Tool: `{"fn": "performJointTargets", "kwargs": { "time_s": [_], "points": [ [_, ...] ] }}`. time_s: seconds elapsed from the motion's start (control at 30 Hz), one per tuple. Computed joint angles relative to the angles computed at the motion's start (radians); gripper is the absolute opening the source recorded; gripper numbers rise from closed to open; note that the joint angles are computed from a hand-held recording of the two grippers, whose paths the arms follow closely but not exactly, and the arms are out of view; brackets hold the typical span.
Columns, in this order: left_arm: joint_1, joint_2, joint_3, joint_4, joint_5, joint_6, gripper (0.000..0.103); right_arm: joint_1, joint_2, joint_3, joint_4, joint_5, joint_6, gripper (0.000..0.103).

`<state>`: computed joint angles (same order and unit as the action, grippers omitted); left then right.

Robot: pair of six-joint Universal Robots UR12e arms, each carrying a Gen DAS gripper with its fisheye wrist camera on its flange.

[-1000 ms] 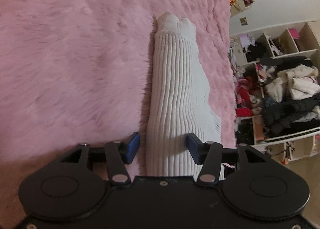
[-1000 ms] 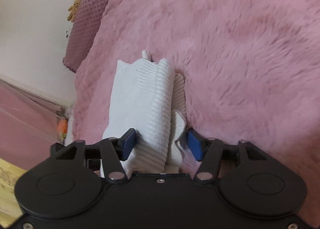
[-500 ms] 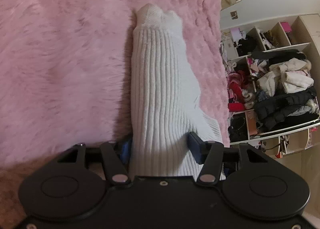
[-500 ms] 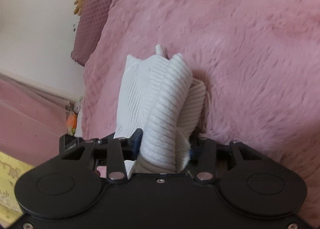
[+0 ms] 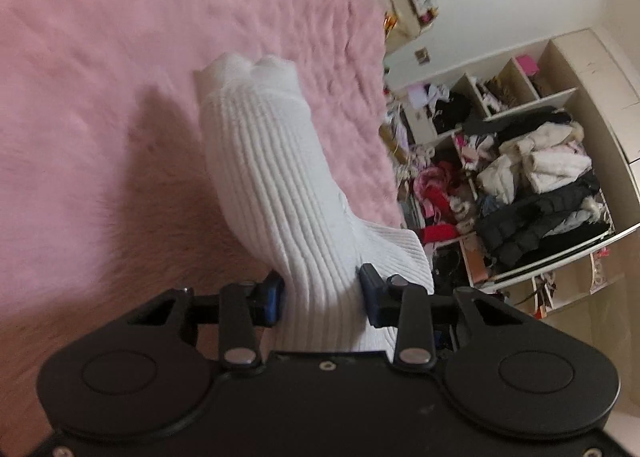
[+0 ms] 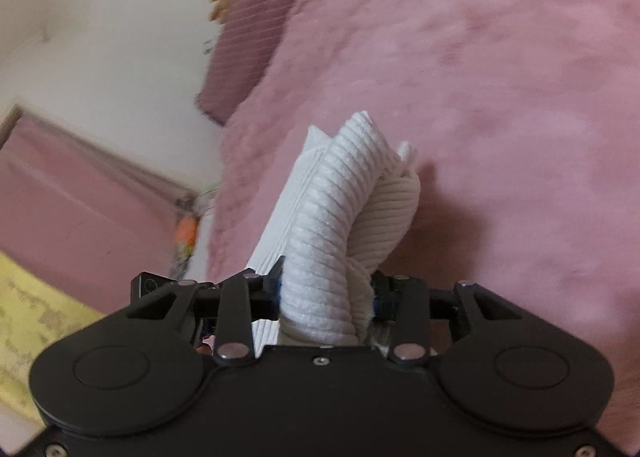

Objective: Fold small clothes

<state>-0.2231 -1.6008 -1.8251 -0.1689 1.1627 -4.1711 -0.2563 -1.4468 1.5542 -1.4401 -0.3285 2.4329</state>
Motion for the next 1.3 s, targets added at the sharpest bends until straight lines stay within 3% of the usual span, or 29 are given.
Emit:
{"fn": "performJointTargets", "kwargs": {
  "time_s": [0.1,0.17,0.27,0.4,0.53,0.7,0.83,0.97,1.0,1.13,1.3],
  "points": [
    [-0.009,0.066,-0.037,-0.027,0.060,-0.001,0.037,0.023,-0.009,-0.018,0.138,0.018,-0.133,0.038],
    [-0.016,0.108,-0.068,-0.058,0.095,-0.003,0.037,0.037,-0.012,-0.012,0.178,0.010,-0.163,0.038],
    [-0.016,0.152,-0.137,-0.081,0.117,-0.064,0.037,0.060,-0.019,0.032,0.117,-0.046,-0.093,0.037],
    [-0.022,0.174,-0.209,-0.146,0.134,-0.112,0.037,0.076,-0.036,0.112,-0.055,-0.147,0.042,0.036],
    [-0.008,0.170,-0.285,0.007,0.116,-0.236,0.041,0.065,-0.035,0.134,-0.089,-0.130,0.079,0.037],
    [-0.023,0.183,-0.267,-0.035,0.148,-0.201,0.042,0.055,-0.052,0.137,-0.142,-0.152,0.100,0.051],
    [-0.050,0.216,-0.256,-0.097,0.201,-0.176,0.045,0.015,-0.066,0.121,0.012,-0.118,-0.004,0.068],
    [-0.094,0.247,-0.281,-0.082,0.238,-0.194,0.046,-0.028,-0.071,0.099,0.241,-0.125,-0.169,0.072],
    [-0.104,0.254,-0.292,-0.069,0.243,-0.202,0.046,-0.035,-0.078,0.104,0.253,-0.134,-0.179,0.073],
    [-0.154,0.259,-0.310,-0.062,0.247,-0.226,0.046,-0.043,-0.108,0.154,0.137,-0.176,-0.103,0.075],
    [-0.174,0.230,-0.318,-0.023,0.217,-0.246,0.047,-0.040,-0.080,0.132,0.324,-0.123,-0.219,0.075]
  ]
}}
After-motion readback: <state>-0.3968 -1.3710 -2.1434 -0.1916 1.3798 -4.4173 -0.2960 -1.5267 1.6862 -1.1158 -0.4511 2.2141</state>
